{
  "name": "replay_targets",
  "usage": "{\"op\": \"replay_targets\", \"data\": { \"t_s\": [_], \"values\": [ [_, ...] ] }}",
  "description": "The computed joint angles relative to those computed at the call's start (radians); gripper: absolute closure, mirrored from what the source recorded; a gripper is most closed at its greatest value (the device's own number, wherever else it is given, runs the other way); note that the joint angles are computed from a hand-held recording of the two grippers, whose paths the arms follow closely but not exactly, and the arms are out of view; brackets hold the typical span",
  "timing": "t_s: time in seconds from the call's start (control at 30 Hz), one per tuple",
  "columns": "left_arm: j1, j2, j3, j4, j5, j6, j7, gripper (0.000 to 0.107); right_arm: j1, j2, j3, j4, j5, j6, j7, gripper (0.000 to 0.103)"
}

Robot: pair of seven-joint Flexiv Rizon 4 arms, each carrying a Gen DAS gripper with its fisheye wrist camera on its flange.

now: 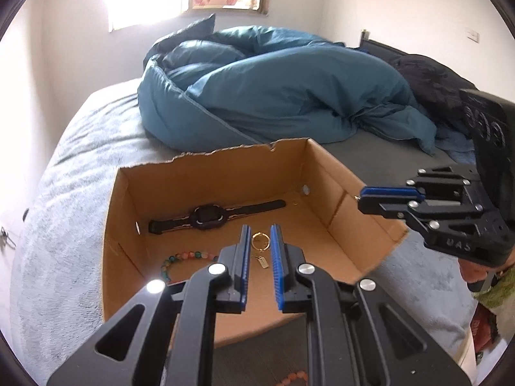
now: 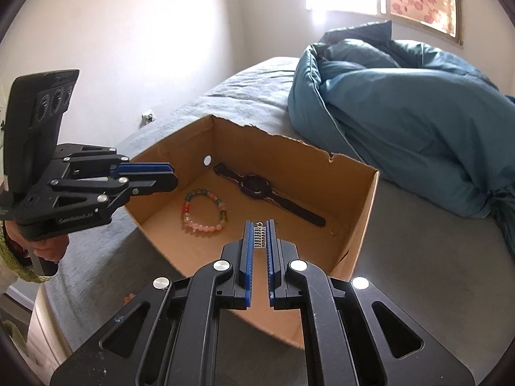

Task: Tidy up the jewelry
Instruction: 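Lift the gold ring with the left tool while the right tool carries the abacus charm over the box, then open the left tool to drop the ring while the right tool opens to drop the abacus charm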

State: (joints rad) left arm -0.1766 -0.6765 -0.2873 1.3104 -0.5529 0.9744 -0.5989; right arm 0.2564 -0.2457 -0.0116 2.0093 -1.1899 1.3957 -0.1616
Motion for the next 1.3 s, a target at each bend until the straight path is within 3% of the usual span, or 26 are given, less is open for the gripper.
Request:
{"op": "replay_targets", "data": {
  "t_s": [0.2,0.5,0.6,1.0,1.3],
  "values": [
    [-0.05,-0.114,0.069,-0.205,0.087,-0.146,-0.163,0.095,0.001,-0.039,-0.002,-0.02,0.095,0.006,-0.08,0.097],
    [-0.08,-0.223,0.101,-0.411,0.167,-0.284,-0.302,0.095,0.038,-0.072,-0.044,-0.044,0.177,0.012,-0.123,0.096],
    [-0.09,-0.255,0.116,-0.477,0.191,-0.333,-0.345,0.09,0.047,-0.076,-0.059,-0.046,0.177,0.02,-0.118,0.095],
    [-0.08,-0.265,0.096,-0.49,0.185,-0.325,-0.371,0.084,0.048,-0.058,-0.095,-0.027,0.123,0.057,-0.045,0.087],
    [-0.055,-0.176,0.068,-0.353,0.153,-0.234,-0.318,0.084,0.009,-0.002,-0.086,0.006,-0.031,0.068,0.114,0.069]
  ]
}}
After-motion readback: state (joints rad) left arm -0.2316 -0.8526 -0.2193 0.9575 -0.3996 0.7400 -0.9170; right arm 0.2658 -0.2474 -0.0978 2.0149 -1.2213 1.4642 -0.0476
